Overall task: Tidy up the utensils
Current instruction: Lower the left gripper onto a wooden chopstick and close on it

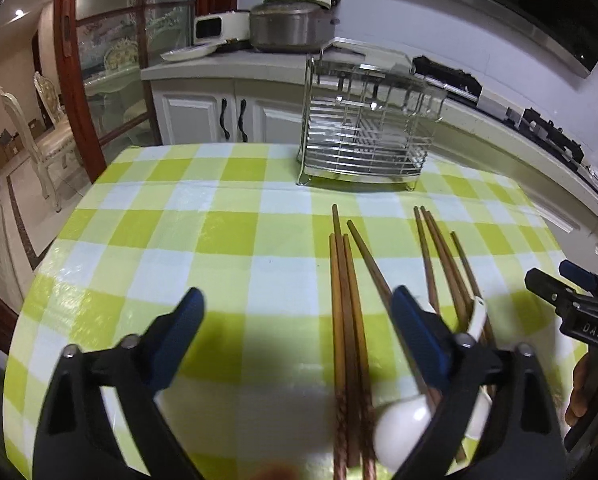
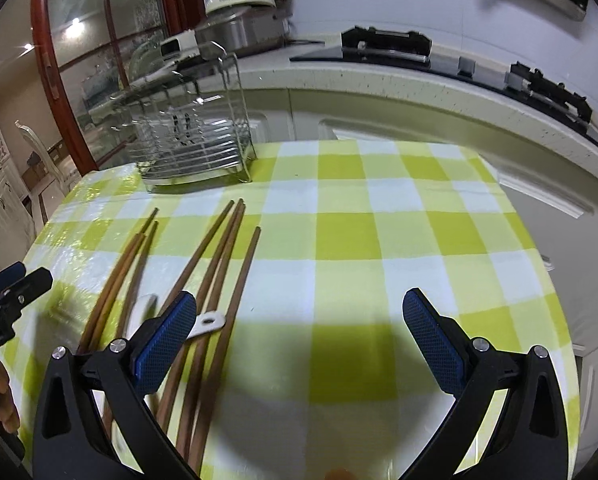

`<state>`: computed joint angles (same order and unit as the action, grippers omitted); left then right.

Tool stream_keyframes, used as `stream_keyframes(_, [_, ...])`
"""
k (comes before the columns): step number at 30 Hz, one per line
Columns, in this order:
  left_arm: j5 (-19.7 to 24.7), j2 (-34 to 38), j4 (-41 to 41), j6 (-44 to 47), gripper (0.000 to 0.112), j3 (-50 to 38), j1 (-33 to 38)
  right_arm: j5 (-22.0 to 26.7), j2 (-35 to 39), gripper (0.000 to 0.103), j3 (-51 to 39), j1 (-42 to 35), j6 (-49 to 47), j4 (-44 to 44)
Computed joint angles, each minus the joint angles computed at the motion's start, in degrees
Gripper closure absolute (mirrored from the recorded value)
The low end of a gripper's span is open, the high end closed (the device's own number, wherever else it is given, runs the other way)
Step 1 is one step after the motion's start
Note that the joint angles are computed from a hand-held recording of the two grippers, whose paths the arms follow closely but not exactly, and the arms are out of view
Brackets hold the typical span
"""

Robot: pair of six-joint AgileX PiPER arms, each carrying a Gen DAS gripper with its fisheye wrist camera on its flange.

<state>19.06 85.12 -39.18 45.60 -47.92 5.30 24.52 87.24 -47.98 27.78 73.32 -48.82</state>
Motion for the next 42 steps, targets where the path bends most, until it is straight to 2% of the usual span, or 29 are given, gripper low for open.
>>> stream_keyframes(7, [2.2,10.2,-2.3,4.5,0.061,-8.1,-1.5,-1.3,7.4,0.006,-7.2,-3.3,-11.2,8.8])
stream_keyframes(11, [2.3,14.1,1.7,0.6,0.076,-12.0,-3.3,-1.2,10.6,0.006,-10.5,-3.8,-15.2,11.6])
stream_keyframes(15, [2.9,17.4,4.5,-1.7,0.086,-15.5,-4.6,-1.3,13.2,0.008,-12.9,-4.3,-19.2,14.3])
stream_keyframes(21, [3.7,21.7,9.6,-7.0,0.089,-19.7,-5.8,-1.3,14.9,0.011,-14.6,-4.5,-21.2,15.2])
stream_keyframes(27, [3.6,22.3,11.5,-8.2,0.089,-20.8,-6.3,-0.9,16.2,0.018,-15.6,-4.7,-22.4,16.1])
stream_keyframes(31, [5.3,23.6,12.5,-10.0,0.090,-22.4,-5.6,-0.9,16.3,0.019,-15.4,-4.9,-22.4,16.1])
stream_keyframes(35, [3.6,23.6,13.4,-9.6,0.090,-21.4,-6.3,-0.8,17.0,0.020,-15.9,-5.2,-22.8,16.5])
stream_keyframes(38, [1.1,23.0,18.8,-14.0,0.090,-19.9,-8.1,0.1,17.6,0.021,-16.7,-4.8,-22.8,16.3])
stream_keyframes(42, [0.3,22.8,19.4,-13.9,0.100,-19.2,-9.1,1.4,18.8,0.026,-18.3,-4.9,-24.8,18.3])
